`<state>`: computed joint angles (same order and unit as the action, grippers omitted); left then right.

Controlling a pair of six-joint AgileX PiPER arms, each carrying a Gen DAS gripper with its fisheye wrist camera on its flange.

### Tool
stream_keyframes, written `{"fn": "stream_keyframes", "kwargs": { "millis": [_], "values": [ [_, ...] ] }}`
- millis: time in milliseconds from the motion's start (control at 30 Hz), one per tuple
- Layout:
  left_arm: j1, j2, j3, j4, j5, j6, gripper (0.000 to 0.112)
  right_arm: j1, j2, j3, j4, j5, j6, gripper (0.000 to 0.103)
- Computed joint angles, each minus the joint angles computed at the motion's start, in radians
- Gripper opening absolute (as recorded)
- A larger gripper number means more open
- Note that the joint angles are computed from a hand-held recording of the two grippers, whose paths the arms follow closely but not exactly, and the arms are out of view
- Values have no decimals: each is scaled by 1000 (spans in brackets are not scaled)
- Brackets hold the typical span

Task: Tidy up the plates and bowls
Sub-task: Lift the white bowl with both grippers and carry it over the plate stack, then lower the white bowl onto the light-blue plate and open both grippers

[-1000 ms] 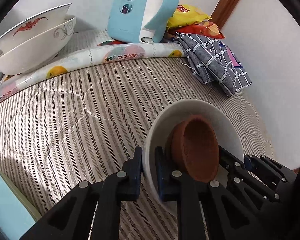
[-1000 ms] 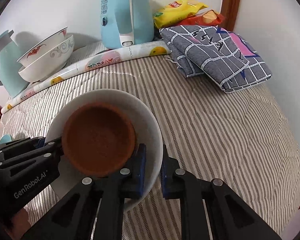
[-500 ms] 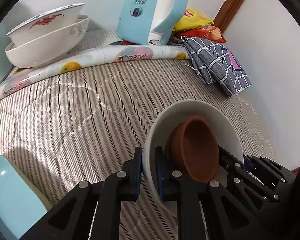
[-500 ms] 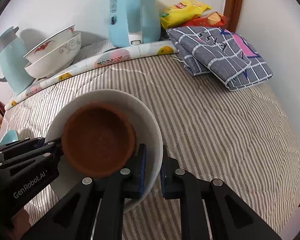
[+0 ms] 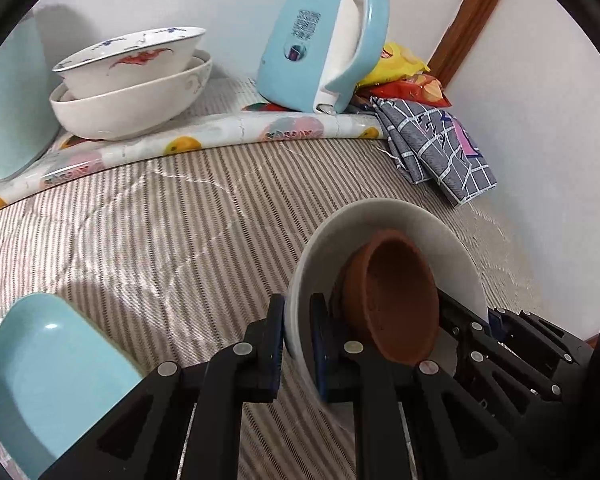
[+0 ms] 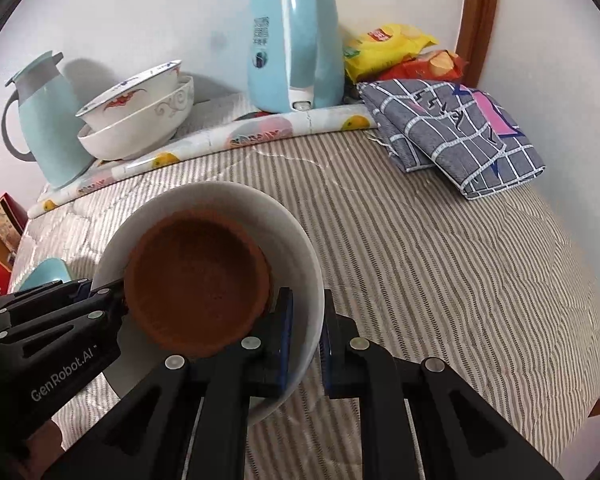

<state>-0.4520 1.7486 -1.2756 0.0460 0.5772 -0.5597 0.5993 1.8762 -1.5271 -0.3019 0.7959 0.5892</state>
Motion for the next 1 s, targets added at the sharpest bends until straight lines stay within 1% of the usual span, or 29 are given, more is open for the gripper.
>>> {"fn": "stream_keyframes", "kwargs": {
  "millis": [367, 1000],
  "values": [
    [30, -96, 83, 32, 1, -24, 13, 63, 1, -25, -22, 12, 39, 12],
    [66, -214, 185, 80, 6, -73, 13, 141, 9, -70, -46, 33, 67, 11]
  ]
}}
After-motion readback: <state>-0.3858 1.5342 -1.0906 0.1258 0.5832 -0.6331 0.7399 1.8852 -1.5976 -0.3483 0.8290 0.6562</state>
